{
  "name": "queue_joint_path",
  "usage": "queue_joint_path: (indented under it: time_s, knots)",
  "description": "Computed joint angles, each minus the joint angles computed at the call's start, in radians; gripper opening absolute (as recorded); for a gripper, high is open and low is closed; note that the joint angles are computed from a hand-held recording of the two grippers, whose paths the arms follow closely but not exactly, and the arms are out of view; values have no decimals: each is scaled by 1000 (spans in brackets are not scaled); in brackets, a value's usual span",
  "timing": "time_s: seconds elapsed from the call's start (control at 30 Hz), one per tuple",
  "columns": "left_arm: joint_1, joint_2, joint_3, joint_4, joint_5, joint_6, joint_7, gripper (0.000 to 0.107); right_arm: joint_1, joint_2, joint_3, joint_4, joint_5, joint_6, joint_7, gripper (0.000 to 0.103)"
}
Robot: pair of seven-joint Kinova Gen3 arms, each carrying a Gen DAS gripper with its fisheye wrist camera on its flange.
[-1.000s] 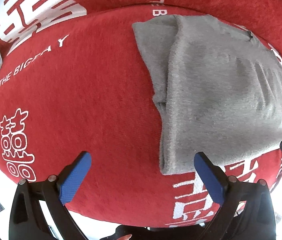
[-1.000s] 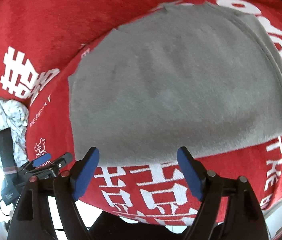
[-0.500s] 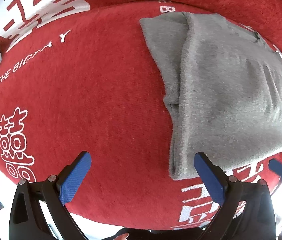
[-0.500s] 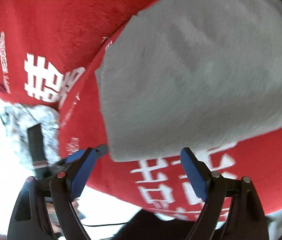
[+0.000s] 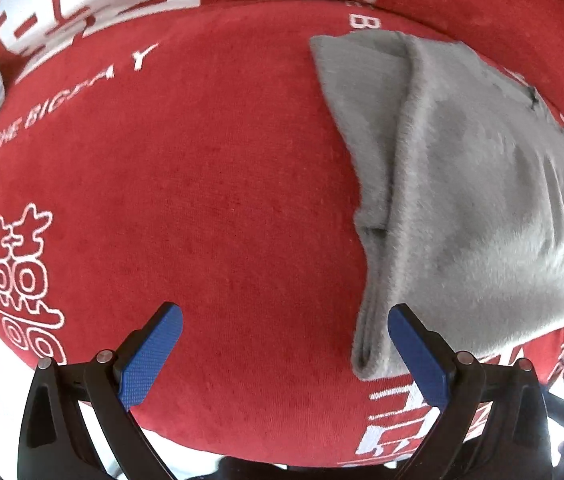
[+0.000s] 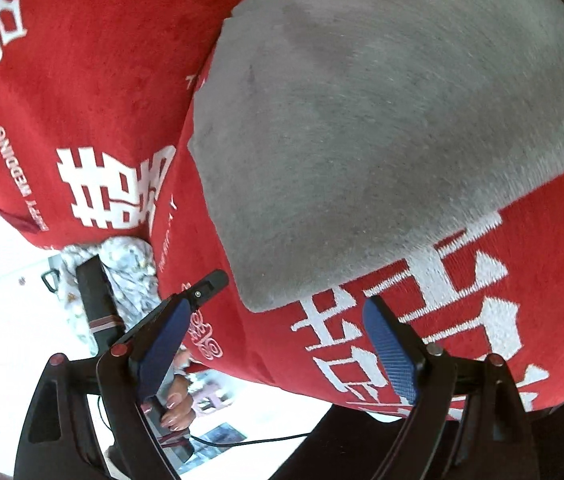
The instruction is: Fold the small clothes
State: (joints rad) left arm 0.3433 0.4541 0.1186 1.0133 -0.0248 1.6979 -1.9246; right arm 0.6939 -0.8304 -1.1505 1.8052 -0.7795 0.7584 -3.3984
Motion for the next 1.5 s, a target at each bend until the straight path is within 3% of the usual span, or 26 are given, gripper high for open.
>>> queue_joint_path:
  time_s: [0.33,0.7,0.73,0.87,1.0,1.27,1.3,1.37,1.43,1.5]
  knots:
    - [-77,147,17,-210,158,133,8,103,23,-51,-81,94,-122,-202,-24,90]
    - [-158,265,75,-323,423,266,144,103,126,-125,-116,114,-188,-280,-109,89]
    - [-163,279,79,-335,442,277,161,103,127,-133,-113,117,-194,-278,-124,79]
    - [-172,286,85,-316,491,265,212,103,120,-182,-114,155,-245,-334,-190,12]
    - [-175,322,107,-347,540,296,258,103,106,-245,-62,170,-200,-374,-217,10]
    - [-110,420,157,-471,623,338,338,101,5,-72,-41,176,-5,-478,-95,9]
    - [-98,420,157,-485,618,337,330,98,-2,-61,-43,176,10,-478,-98,9]
    - [-60,398,144,-489,577,324,289,77,-17,-43,-60,182,23,-489,-114,9]
    - [-26,380,130,-474,540,309,263,66,-40,-20,-75,182,37,-482,-125,9]
    - [-8,357,116,-445,505,288,238,65,-73,47,-103,178,50,-479,-112,9]
